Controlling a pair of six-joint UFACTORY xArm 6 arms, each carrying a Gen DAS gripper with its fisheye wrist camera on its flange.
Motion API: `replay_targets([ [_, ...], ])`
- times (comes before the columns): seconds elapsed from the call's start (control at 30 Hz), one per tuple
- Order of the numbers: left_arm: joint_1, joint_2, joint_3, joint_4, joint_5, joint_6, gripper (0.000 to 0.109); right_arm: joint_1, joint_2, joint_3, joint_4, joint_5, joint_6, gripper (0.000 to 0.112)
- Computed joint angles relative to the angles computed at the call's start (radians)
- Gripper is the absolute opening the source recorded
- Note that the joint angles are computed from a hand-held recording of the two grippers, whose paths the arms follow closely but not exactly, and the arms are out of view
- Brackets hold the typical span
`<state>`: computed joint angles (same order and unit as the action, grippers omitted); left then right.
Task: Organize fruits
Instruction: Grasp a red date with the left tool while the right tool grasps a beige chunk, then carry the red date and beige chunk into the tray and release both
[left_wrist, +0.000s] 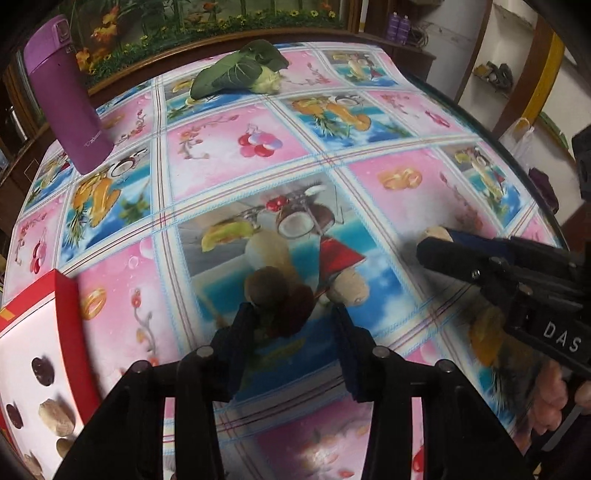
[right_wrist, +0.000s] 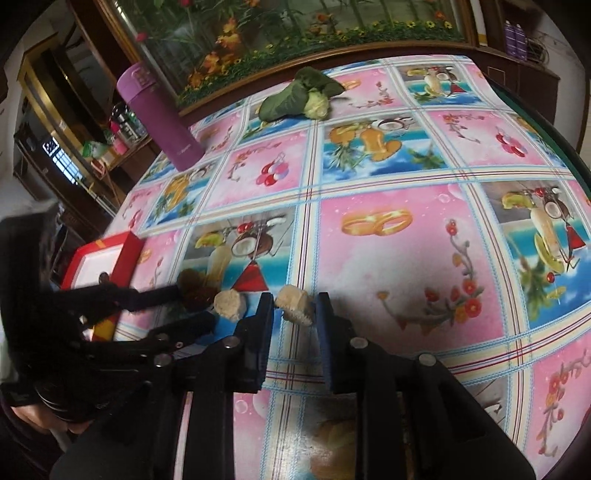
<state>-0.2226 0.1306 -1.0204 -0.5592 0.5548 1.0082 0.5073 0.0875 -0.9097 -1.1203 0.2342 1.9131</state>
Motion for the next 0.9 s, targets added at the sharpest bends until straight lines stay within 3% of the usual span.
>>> replay_targets([
  [0.23,-0.007,0.002,0.007,-0.037,-0.034,0.034,0.026,-0.009,-0.014,0.011,-0.036,-0.01,0.05,0.025],
  [0.57,0.03,-0.063,0.08,-0.089,-0.017,0.051,0.025,-0.015,-0.017,0.012,-0.078,-0.031,0.097,0.025],
  [0.9,0.156,-0.237,0.194,-0.246,-0.002,0.167,0.025,0.037,0.05,-0.08,-0.177,-0.064,0.164,0.025],
])
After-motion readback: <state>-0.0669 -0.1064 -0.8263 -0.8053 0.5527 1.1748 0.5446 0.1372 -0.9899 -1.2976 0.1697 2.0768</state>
